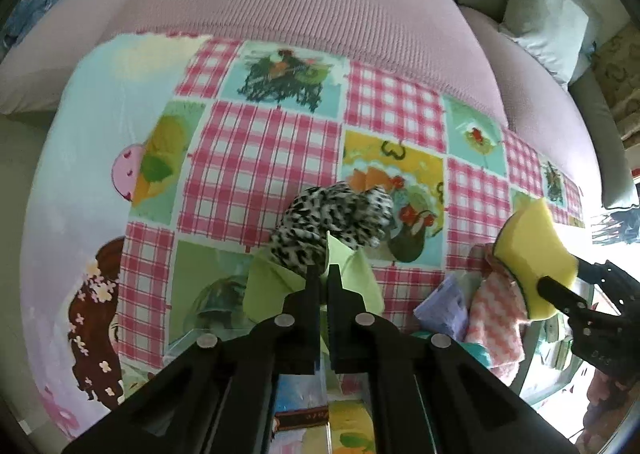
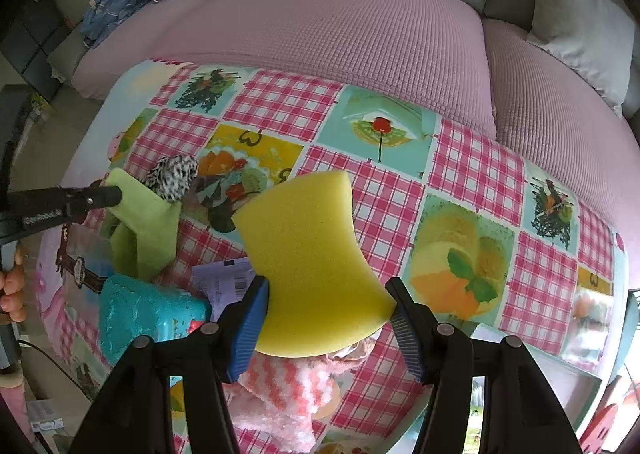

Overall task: Organize soft objects
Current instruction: 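Lift and carry the green cloth and yellow sponge toward the white tray with both grippers, then open the left gripper to drop the green cloth into the tray while the right gripper holds the sponge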

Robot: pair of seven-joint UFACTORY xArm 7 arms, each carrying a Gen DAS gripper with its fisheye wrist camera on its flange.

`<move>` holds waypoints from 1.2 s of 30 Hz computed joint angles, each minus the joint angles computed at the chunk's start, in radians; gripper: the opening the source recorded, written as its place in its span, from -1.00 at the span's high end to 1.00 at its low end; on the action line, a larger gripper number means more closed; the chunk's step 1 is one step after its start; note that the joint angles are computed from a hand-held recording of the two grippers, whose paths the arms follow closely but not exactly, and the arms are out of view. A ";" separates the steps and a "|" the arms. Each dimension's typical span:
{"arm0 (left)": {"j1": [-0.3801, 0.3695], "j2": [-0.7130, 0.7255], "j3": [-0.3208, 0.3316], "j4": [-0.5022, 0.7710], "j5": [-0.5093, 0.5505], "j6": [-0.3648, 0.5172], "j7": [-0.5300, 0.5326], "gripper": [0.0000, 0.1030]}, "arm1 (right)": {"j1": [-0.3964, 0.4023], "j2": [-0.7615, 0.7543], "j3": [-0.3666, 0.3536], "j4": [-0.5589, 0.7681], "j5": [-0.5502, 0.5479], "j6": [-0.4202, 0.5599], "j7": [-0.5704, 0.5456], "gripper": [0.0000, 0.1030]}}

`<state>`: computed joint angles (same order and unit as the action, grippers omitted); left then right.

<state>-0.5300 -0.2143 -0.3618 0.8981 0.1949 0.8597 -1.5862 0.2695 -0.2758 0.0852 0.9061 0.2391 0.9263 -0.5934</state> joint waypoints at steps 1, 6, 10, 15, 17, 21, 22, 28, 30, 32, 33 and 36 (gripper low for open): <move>0.000 -0.008 -0.004 0.011 0.010 0.019 -0.003 0.96 | 0.000 -0.006 -0.002 0.000 0.002 0.004 -0.003 -0.21; -0.002 -0.030 -0.035 0.107 0.071 0.140 -0.018 0.96 | -0.005 -0.058 -0.019 0.011 0.022 0.043 -0.015 -0.21; -0.008 -0.026 -0.069 0.211 0.131 0.240 -0.032 0.96 | -0.014 -0.111 -0.043 0.024 0.039 0.087 -0.035 -0.21; -0.038 0.036 -0.112 0.384 0.240 0.366 -0.060 0.96 | -0.038 -0.180 -0.085 0.037 0.069 0.144 -0.060 -0.21; -0.065 0.075 -0.129 0.461 0.294 0.402 -0.076 0.96 | -0.053 -0.213 -0.104 0.033 0.075 0.166 -0.070 -0.21; -0.142 0.185 -0.145 0.616 0.412 0.457 -0.099 0.96 | -0.090 -0.280 -0.151 0.010 0.081 0.199 -0.099 -0.21; -0.163 0.214 -0.145 0.652 0.439 0.470 -0.100 0.96 | -0.101 -0.291 -0.159 0.003 0.078 0.201 -0.105 -0.21; -0.318 0.428 -0.121 0.918 0.600 0.520 -0.081 0.96 | -0.177 -0.347 -0.237 -0.023 0.056 0.216 -0.156 -0.21; -0.370 0.497 -0.102 1.008 0.633 0.534 -0.057 0.96 | -0.205 -0.349 -0.269 -0.019 0.054 0.227 -0.181 -0.21; -0.420 0.564 -0.081 1.097 0.655 0.541 -0.030 0.96 | -0.233 -0.348 -0.288 -0.017 0.046 0.226 -0.207 -0.21; -0.447 0.602 -0.069 1.151 0.666 0.549 -0.015 0.96 | -0.248 -0.344 -0.299 -0.015 0.041 0.223 -0.221 -0.21; -0.523 0.716 -0.029 1.317 0.682 0.571 0.043 0.96 | -0.287 -0.312 -0.331 0.008 0.036 0.227 -0.257 -0.21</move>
<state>-1.0533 0.5016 -0.3910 2.2155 0.8769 1.4306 -1.5434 -0.0175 -0.5881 -0.2459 0.9143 0.2749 1.1537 -0.8500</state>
